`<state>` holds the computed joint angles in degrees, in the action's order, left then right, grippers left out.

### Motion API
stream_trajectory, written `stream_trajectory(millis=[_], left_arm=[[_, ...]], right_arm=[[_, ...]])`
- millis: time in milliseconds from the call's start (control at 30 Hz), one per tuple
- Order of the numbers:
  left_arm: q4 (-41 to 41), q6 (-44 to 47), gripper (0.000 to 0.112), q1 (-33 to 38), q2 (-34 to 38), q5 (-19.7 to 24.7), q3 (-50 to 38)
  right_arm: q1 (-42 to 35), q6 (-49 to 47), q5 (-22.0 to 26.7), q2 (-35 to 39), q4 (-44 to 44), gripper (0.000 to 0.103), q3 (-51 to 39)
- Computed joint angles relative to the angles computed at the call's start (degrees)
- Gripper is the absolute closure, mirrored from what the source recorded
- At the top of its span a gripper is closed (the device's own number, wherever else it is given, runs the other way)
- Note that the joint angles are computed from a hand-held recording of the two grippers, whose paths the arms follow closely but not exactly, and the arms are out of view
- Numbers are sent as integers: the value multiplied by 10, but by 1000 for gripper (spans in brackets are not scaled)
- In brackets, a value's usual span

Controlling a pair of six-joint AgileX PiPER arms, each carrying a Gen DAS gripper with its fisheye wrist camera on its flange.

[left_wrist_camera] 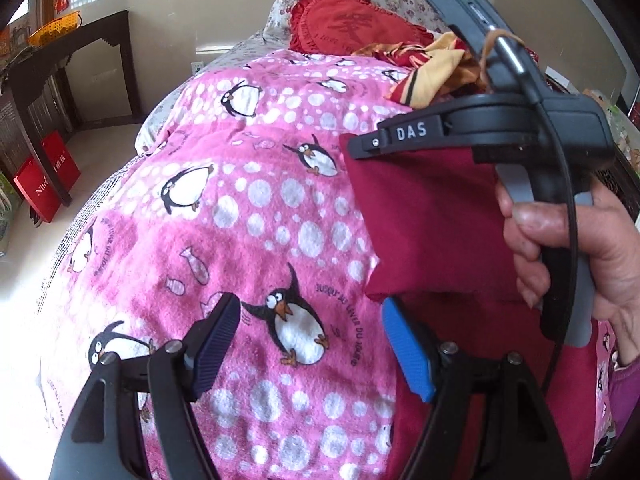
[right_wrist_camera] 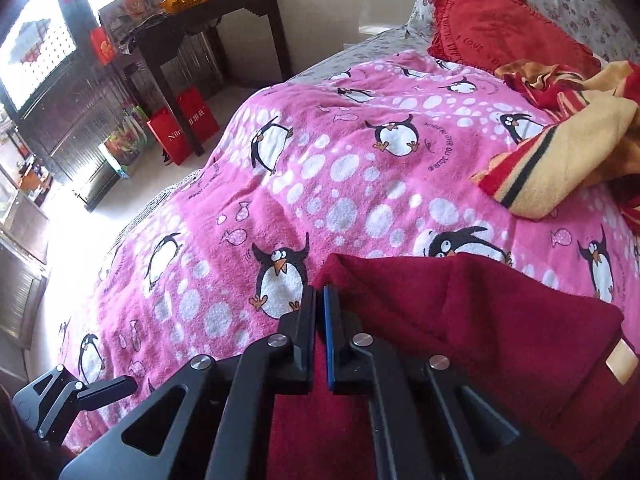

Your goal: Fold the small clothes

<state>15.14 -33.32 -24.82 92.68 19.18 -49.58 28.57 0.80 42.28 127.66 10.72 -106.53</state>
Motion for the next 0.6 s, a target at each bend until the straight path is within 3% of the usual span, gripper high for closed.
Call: stream_trajectory(millis=[100,167,367,467,600], left_arm=[[39,-37,35,-5,-8,2,1],[80,-78,35,-15,-11,7,1],[86,-83,35,-31,-2,22,-13],[96,-97,35,-42,3,34,-16],[72,-79,35,-44,7,52,-23]], right_arm=[[-7,-6,-35,-37,30,103,53],[-16,-17,-56,-80,59,94,112],[-22,17,-150,-202,44,93,316],[-18,89,-171,-199,-19,93,353],[-18,118,-185,-155,-28,93,348]])
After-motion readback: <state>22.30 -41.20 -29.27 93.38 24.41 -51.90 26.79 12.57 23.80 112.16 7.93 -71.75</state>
